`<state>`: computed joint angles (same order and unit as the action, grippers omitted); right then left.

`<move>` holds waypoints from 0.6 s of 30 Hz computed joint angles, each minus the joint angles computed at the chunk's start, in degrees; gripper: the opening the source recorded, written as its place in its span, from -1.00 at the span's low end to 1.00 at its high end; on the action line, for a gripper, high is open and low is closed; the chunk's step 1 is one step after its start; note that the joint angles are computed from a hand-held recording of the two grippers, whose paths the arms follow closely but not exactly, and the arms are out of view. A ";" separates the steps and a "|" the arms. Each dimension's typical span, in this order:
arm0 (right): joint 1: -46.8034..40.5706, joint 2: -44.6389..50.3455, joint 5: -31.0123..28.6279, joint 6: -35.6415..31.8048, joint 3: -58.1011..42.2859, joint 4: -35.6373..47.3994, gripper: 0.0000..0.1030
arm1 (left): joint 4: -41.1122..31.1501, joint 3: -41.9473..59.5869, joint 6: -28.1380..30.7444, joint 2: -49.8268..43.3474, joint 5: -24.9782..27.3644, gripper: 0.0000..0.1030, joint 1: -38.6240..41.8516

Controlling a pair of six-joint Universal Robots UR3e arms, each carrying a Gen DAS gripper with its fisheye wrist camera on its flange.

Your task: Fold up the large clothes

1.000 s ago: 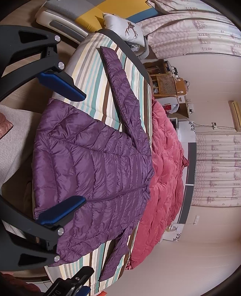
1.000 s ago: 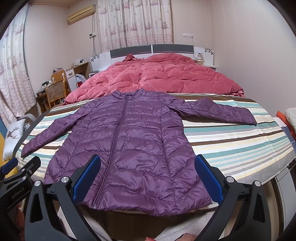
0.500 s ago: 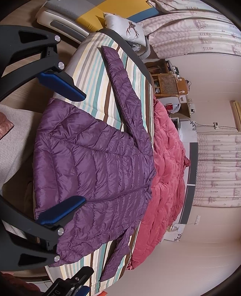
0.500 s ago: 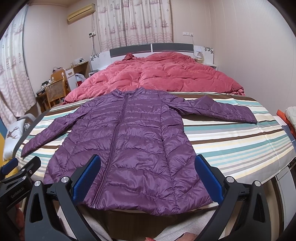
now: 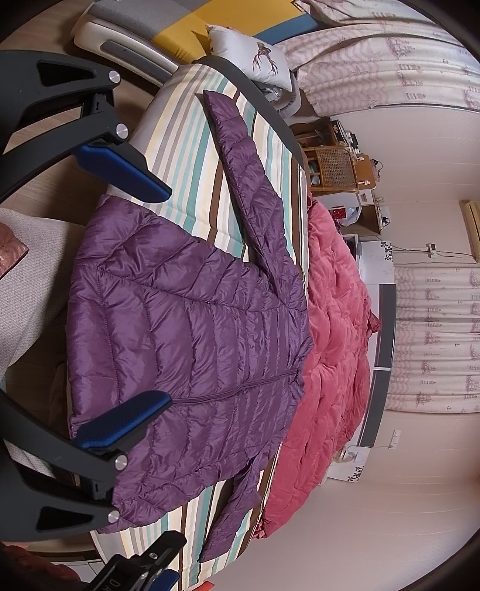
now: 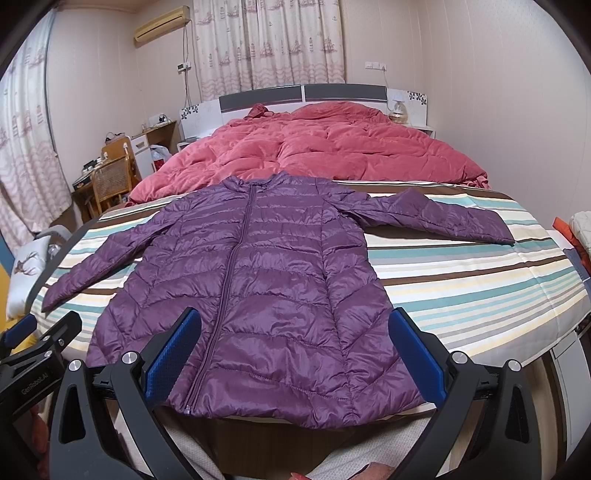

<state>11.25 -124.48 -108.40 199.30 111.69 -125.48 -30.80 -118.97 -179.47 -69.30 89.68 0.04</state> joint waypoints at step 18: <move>-0.56 -0.17 0.69 -0.25 -0.15 0.29 0.94 | 0.27 -0.16 -0.08 -0.19 0.12 0.97 -0.15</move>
